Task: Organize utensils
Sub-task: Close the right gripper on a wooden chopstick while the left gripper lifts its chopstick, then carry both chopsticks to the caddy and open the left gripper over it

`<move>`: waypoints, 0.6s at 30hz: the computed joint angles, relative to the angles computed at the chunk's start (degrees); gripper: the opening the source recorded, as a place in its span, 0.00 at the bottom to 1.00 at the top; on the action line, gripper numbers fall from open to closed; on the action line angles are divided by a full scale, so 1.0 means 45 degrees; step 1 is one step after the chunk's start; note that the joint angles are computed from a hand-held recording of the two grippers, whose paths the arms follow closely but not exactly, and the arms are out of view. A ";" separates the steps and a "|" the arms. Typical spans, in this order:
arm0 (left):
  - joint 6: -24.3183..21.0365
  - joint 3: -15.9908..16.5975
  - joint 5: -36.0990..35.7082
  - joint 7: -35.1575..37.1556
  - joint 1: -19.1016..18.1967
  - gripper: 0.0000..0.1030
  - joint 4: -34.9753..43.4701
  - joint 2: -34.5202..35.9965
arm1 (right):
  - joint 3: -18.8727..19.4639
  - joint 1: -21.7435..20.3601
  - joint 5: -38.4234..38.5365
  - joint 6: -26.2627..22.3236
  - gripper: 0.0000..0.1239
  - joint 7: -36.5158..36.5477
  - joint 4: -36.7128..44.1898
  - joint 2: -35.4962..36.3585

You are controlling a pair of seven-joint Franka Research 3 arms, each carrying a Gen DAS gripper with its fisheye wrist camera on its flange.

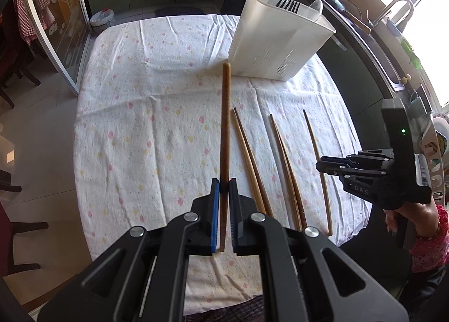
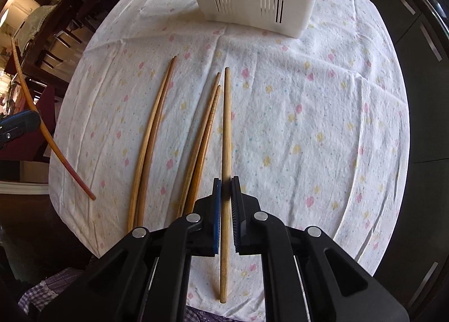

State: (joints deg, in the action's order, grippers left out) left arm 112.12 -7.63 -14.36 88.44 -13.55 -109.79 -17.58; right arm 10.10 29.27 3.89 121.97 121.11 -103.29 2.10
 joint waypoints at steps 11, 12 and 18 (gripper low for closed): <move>0.0612 -0.0273 0.0294 0.0022 -0.0221 0.07 0.1017 0.0228 | -0.0051 -0.0806 0.1010 0.2705 0.06 -0.0381 -0.2801 -0.3019; 0.0644 -0.0314 0.0357 -0.0014 -0.0239 0.07 0.1181 0.0306 | -0.0078 -0.0877 0.1144 0.2827 0.06 -0.0513 -0.3056 -0.3287; 0.0947 -0.0526 0.0644 -0.0202 -0.0322 0.07 0.2458 0.0916 | 0.0116 -0.1287 0.1103 0.3368 0.06 -0.0638 -0.3164 -0.3918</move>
